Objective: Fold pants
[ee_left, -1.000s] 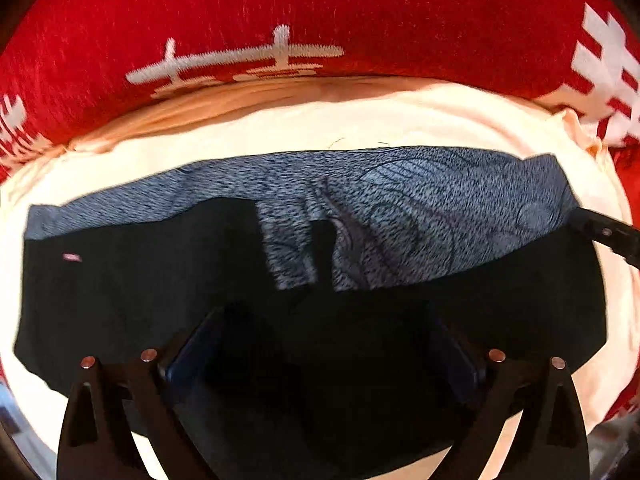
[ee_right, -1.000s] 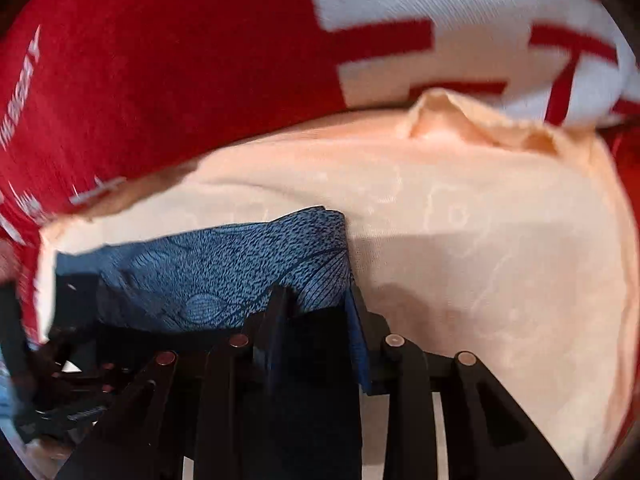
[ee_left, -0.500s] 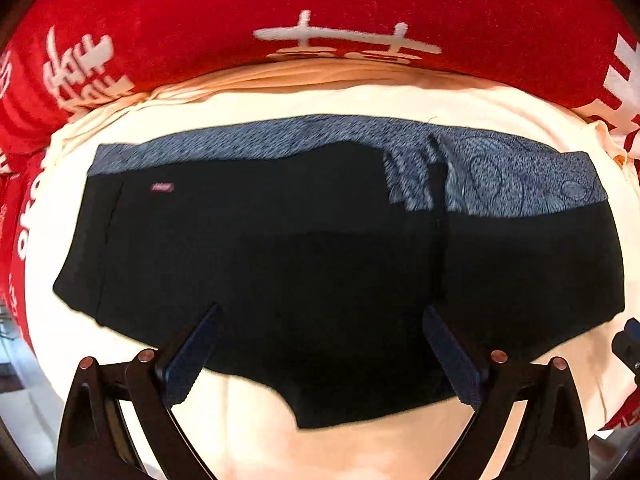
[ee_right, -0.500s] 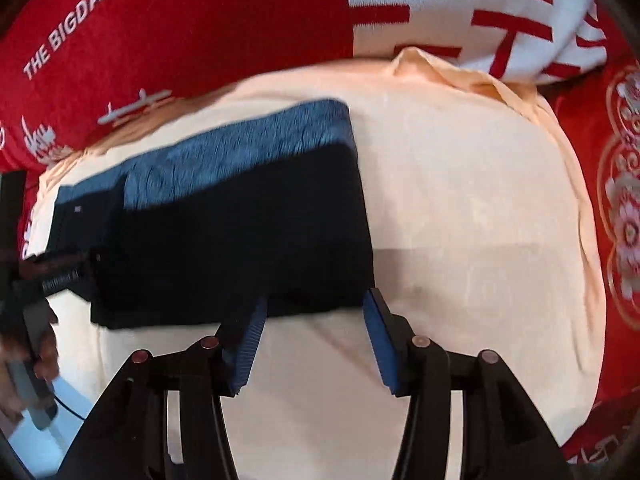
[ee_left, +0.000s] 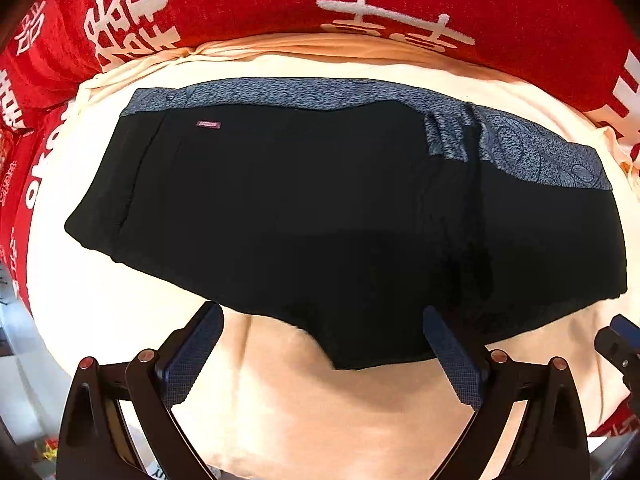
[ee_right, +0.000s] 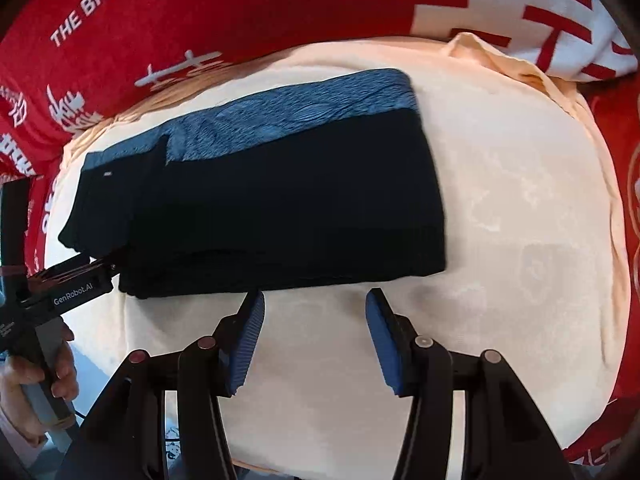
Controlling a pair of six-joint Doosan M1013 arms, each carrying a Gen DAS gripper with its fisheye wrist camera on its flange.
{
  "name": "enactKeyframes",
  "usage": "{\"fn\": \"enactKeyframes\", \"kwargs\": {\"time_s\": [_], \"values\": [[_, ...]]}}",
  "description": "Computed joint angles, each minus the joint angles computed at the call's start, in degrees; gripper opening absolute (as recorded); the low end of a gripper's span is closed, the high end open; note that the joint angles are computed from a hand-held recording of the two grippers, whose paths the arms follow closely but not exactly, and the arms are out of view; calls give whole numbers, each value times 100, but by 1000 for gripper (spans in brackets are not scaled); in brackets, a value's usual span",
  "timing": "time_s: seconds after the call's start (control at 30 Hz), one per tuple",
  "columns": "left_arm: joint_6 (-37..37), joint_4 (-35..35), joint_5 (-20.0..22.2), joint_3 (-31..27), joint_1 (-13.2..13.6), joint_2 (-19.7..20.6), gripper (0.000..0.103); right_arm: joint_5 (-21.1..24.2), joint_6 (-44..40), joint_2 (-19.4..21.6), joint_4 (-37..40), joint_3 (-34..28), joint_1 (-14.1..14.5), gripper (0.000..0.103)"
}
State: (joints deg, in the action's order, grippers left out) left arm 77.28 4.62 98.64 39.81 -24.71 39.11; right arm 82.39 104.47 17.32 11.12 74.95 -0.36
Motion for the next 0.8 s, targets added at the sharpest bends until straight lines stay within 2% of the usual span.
{"fn": "enactKeyframes", "kwargs": {"time_s": [0.17, 0.4, 0.57, 0.7, 0.8], "values": [[124, -186, -16, 134, 195, -89, 100, 77, 298, 103, -10, -107, 204, 58], [125, -368, -173, 521, 565, -293, 100, 256, 525, 410, -57, -492, 643, 58], [-159, -478, -356, 701, 893, -388, 100, 408, 509, 734, -225, -969, 941, 58], [-351, -563, -651, 796, 1118, -426, 100, 340, 505, 986, -510, -1295, 1116, 58], [-566, -662, -853, 821, 1273, -419, 100, 393, 612, 1172, -547, -1414, 1129, 69]]}}
